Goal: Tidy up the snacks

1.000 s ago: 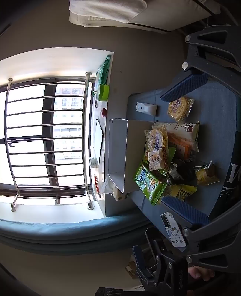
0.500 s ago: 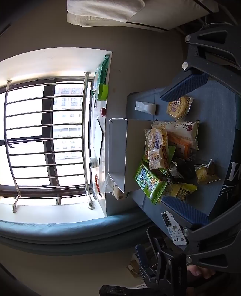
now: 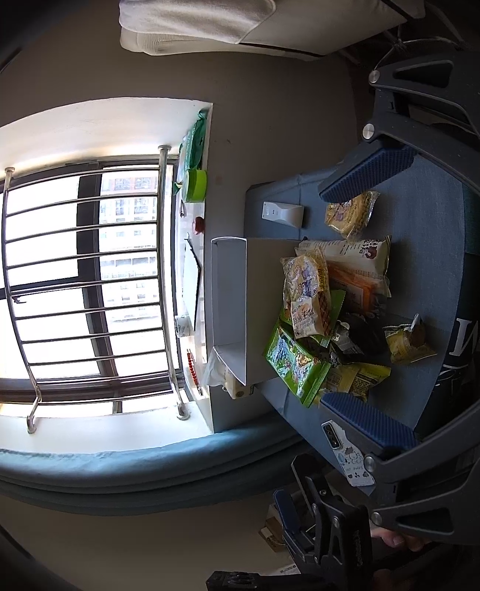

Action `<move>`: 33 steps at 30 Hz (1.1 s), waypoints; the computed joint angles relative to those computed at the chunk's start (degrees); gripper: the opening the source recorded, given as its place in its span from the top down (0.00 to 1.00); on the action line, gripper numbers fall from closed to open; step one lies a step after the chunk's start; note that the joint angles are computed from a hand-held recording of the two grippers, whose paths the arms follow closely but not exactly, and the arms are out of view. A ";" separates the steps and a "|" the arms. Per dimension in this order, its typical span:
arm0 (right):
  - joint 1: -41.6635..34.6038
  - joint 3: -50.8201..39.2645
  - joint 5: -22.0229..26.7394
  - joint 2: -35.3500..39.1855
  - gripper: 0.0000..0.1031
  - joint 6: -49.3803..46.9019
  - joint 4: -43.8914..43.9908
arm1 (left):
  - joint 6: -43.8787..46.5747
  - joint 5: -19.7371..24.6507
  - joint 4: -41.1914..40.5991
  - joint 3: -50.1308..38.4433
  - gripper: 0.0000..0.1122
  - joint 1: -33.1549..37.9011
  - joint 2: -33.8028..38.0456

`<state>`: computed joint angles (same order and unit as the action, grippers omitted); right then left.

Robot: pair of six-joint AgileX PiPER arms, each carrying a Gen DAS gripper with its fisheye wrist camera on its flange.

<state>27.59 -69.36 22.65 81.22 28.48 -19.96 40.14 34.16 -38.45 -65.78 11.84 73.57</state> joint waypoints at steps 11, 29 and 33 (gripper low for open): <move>-0.57 0.19 -0.27 -0.18 0.00 -2.24 3.14 | -0.51 -0.40 0.30 0.21 0.08 0.01 -0.22; -0.47 0.40 -0.55 0.08 0.00 -2.56 3.16 | -3.49 0.16 3.10 -0.46 0.08 -0.69 0.52; -0.39 0.51 -0.59 0.04 0.00 -2.31 2.90 | -3.73 0.13 3.38 -0.55 0.08 -0.68 0.62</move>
